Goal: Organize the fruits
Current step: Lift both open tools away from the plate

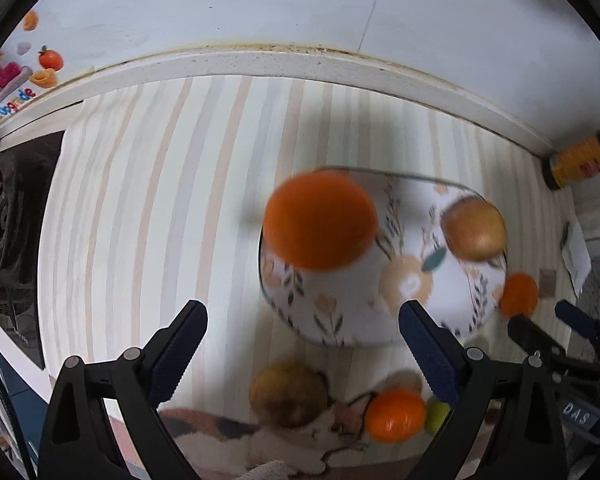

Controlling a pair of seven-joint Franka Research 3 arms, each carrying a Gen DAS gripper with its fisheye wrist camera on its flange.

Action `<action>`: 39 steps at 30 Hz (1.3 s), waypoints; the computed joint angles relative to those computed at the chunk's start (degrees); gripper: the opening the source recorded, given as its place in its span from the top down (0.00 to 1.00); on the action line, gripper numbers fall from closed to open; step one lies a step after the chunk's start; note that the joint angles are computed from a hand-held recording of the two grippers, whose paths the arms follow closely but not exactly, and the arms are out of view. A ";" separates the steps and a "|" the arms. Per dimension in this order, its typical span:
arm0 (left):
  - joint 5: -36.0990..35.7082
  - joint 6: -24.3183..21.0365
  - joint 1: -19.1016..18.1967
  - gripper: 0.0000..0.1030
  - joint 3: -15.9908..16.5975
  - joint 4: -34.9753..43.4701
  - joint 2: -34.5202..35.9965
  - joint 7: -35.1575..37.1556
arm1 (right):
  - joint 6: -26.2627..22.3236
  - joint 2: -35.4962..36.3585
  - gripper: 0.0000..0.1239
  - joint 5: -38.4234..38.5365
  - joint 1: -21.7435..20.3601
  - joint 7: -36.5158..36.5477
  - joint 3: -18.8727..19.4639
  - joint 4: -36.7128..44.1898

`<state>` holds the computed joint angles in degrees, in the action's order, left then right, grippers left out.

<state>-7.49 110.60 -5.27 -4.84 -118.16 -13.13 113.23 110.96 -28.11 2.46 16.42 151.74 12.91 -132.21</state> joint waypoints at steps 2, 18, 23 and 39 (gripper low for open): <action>-0.76 -0.84 0.13 0.05 0.77 -2.26 -3.44 1.44 | -1.88 -1.55 0.25 0.13 0.68 0.80 0.85 0.37; -3.34 -4.41 -0.35 0.05 6.32 -4.85 -16.74 7.55 | -9.90 -5.21 0.25 -3.83 3.17 7.75 7.29 9.33; -4.44 -5.68 0.01 0.05 7.98 -3.89 -19.05 8.27 | -12.30 -5.65 0.25 -5.36 3.21 10.09 8.94 12.67; -6.00 -8.62 1.10 0.05 9.48 -2.25 -20.13 8.69 | -12.22 -8.51 0.25 -4.78 3.13 13.75 9.91 13.10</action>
